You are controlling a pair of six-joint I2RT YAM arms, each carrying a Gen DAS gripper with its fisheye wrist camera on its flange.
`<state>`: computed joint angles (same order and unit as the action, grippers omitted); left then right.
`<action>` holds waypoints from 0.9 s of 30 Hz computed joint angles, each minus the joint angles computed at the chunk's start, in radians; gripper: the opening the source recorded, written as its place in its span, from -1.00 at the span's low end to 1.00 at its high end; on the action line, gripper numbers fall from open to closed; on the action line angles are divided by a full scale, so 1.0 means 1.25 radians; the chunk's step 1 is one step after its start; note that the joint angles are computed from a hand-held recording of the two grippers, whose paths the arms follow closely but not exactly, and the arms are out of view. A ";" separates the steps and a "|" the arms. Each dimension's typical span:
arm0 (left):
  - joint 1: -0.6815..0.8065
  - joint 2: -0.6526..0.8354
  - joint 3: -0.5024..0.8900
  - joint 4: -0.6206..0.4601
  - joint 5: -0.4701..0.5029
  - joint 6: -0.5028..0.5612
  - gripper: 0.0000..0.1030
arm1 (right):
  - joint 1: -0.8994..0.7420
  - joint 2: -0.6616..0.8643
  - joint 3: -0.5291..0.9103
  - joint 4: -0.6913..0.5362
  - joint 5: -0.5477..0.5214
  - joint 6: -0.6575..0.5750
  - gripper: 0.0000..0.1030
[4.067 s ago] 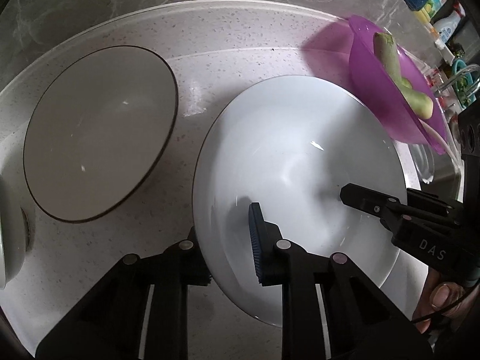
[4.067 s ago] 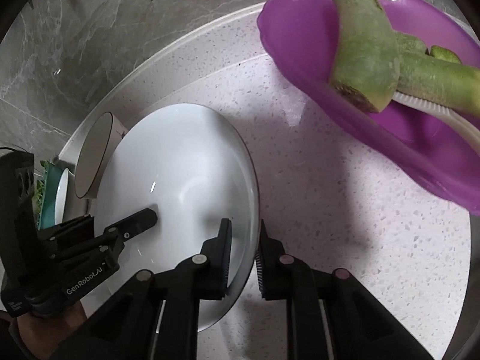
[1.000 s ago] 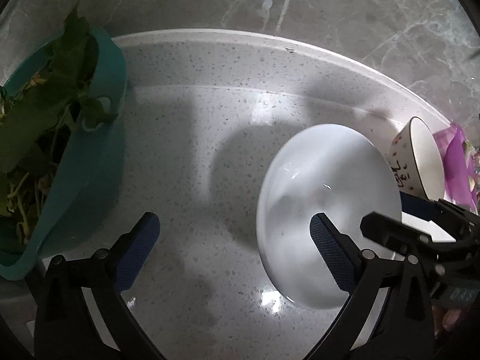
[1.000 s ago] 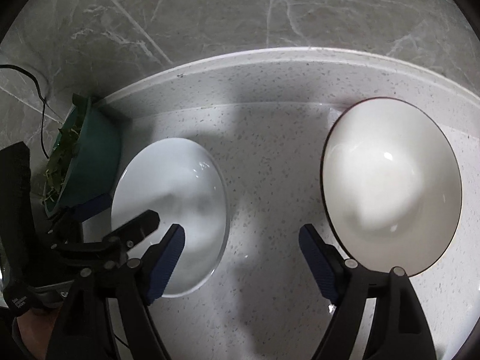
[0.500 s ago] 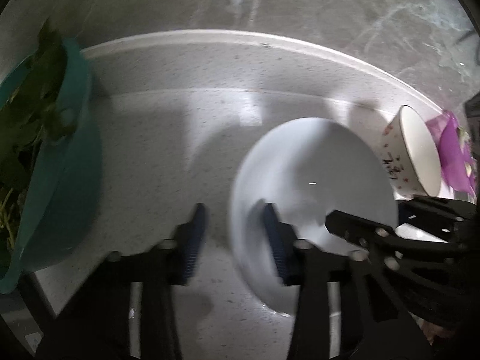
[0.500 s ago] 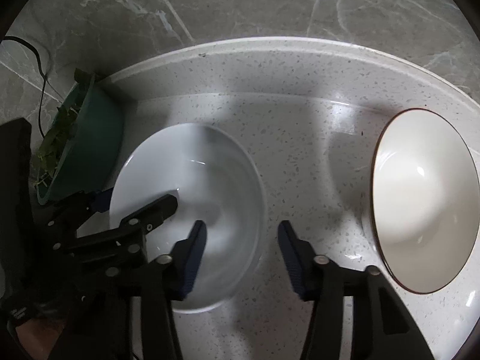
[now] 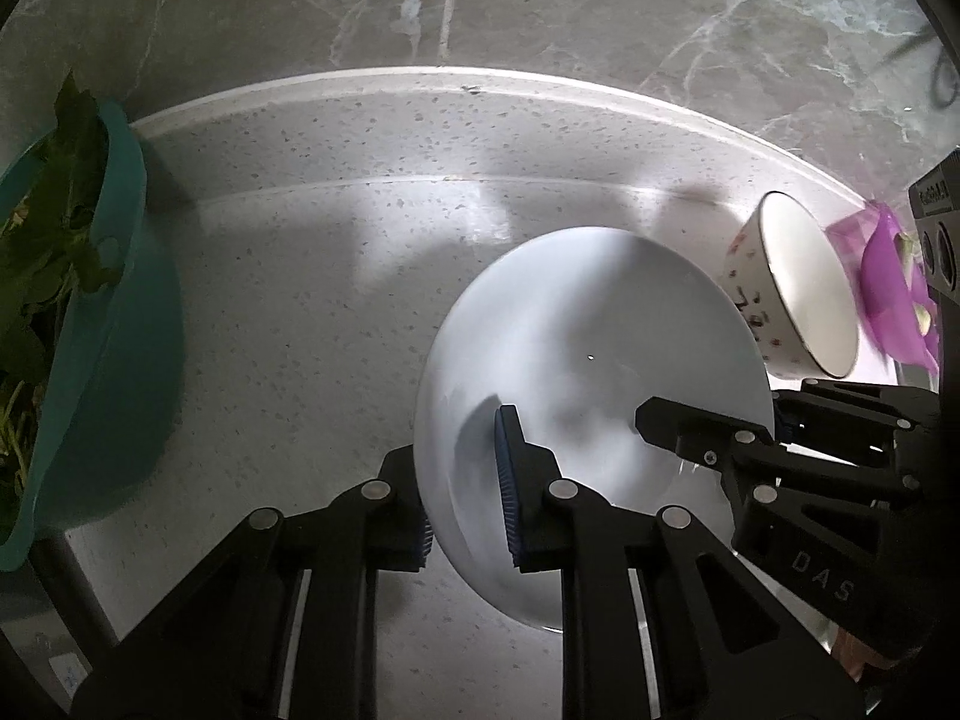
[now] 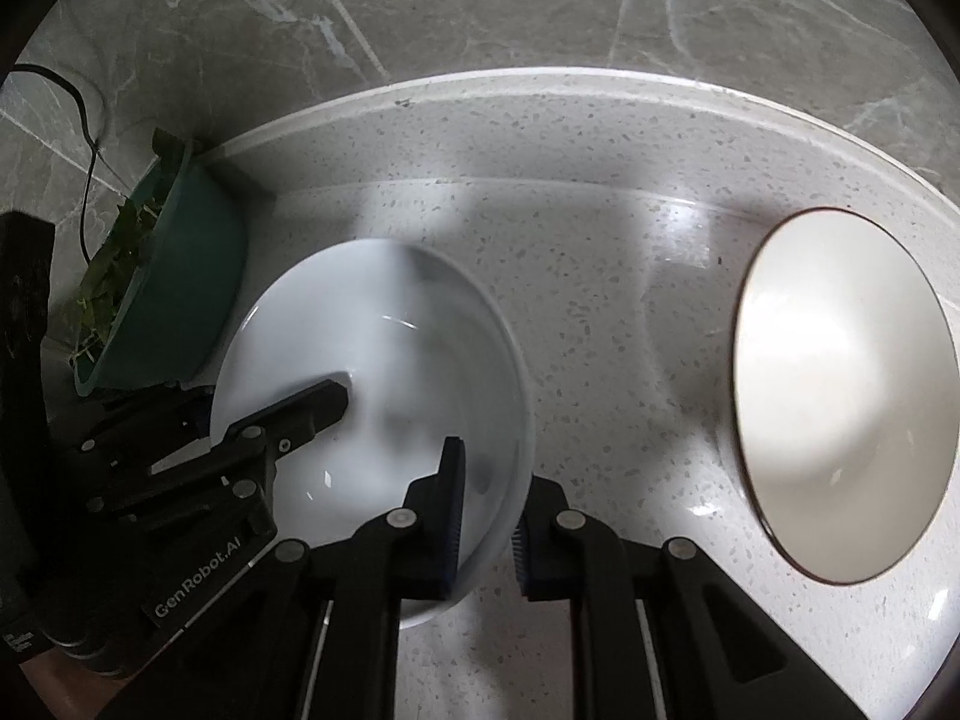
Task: Organize plates and bowls
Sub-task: 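Carry the white bowl with both tools and lower it into another white bowl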
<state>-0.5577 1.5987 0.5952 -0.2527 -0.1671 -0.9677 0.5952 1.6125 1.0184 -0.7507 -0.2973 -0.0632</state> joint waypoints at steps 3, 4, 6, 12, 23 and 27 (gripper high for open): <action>-0.030 -0.024 0.016 -0.035 -0.009 -0.023 -0.69 | -0.009 -0.019 0.004 -0.017 -0.002 -0.006 -0.70; -0.039 -0.034 0.017 -0.045 -0.012 -0.029 -0.70 | -0.015 -0.032 0.003 -0.026 -0.003 -0.010 -0.70; -0.070 -0.049 0.035 -0.074 -0.022 -0.050 -0.69 | -0.030 -0.063 -0.003 -0.045 -0.011 -0.019 -0.70; -0.184 -0.055 0.113 -0.159 -0.058 -0.119 -0.70 | -0.111 -0.184 -0.034 -0.135 -0.038 -0.074 -0.70; -0.378 0.171 0.483 -0.257 -0.086 -0.158 -0.70 | -0.577 -0.353 -0.016 -0.420 -0.114 -0.470 -0.69; -0.433 0.307 0.687 -0.304 -0.078 -0.141 -0.69 | -0.862 -0.307 0.051 -0.539 -0.133 -0.721 -0.69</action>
<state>-1.0990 1.9819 1.4536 -0.6326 -0.2644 -1.1444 -0.4817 1.2288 1.0816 -1.4240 -0.4639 -0.9650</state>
